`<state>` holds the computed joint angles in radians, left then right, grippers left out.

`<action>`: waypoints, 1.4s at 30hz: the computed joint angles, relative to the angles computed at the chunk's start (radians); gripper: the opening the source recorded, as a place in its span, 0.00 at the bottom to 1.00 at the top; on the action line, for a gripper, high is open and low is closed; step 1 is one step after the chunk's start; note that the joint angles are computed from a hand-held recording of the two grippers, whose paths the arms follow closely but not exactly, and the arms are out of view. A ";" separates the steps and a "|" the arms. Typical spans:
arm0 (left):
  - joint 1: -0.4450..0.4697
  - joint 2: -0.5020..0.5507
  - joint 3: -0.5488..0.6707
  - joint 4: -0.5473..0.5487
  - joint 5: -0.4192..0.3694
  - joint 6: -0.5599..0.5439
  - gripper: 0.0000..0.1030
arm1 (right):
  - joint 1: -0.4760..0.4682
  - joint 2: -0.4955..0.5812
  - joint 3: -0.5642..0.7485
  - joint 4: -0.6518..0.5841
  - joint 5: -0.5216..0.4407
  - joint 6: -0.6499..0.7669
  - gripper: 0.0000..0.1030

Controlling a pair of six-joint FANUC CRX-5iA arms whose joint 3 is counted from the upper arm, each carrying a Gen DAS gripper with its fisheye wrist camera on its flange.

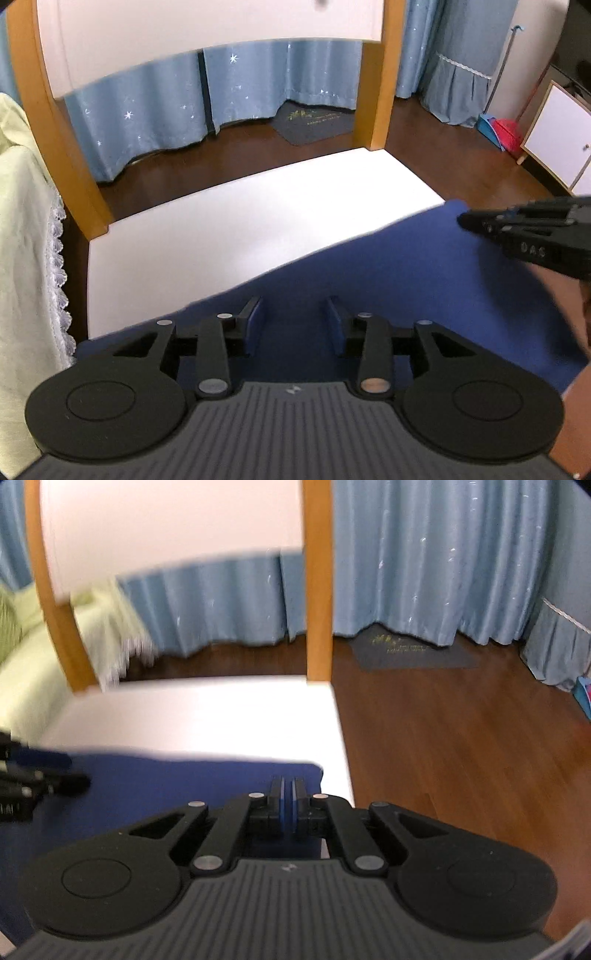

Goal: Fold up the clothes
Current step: 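Lower the shirt onto the chair seat and open both grippers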

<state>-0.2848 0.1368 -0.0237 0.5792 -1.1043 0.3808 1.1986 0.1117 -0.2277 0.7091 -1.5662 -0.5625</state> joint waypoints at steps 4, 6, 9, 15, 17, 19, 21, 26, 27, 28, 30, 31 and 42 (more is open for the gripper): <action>-0.005 -0.017 0.041 -0.027 0.010 0.068 0.42 | -0.017 0.003 0.024 -0.013 -0.013 0.020 0.01; -0.004 -0.026 0.047 -0.027 0.028 0.077 0.42 | -0.020 0.007 0.043 0.010 -0.046 0.017 0.01; 0.005 0.004 0.097 -0.084 0.024 0.152 0.42 | -0.016 0.016 0.055 0.101 -0.059 0.032 0.01; 0.070 0.037 0.036 -0.029 0.056 0.110 0.54 | -0.053 0.052 0.073 -0.004 0.006 0.085 0.00; 0.080 0.049 0.032 -0.008 0.072 0.106 0.68 | -0.046 0.069 0.057 0.012 0.000 0.082 0.00; 0.084 0.069 0.062 -0.016 0.057 0.138 0.68 | -0.051 0.087 0.074 0.010 -0.015 0.117 0.00; 0.084 0.060 0.093 -0.053 0.058 0.183 0.54 | -0.053 0.072 0.070 0.009 -0.008 0.105 0.00; 0.086 0.043 0.160 -0.095 -0.031 0.228 0.56 | -0.007 0.081 0.118 0.067 -0.128 0.038 0.01; 0.068 0.047 0.185 -0.148 -0.059 0.257 0.56 | 0.009 0.081 0.127 0.077 -0.131 0.018 0.01; 0.055 0.046 0.195 -0.180 -0.075 0.282 0.56 | 0.019 0.082 0.134 0.079 -0.132 0.007 0.01; 0.043 0.044 0.202 -0.204 -0.089 0.323 0.56 | 0.045 0.087 0.148 0.057 -0.128 -0.026 0.01; 0.035 0.045 0.212 -0.221 -0.099 0.358 0.56 | 0.049 0.086 0.151 0.046 -0.128 -0.034 0.01; -0.006 0.080 0.244 -0.223 -0.115 0.438 0.58 | 0.061 0.074 0.157 0.024 -0.106 -0.036 0.03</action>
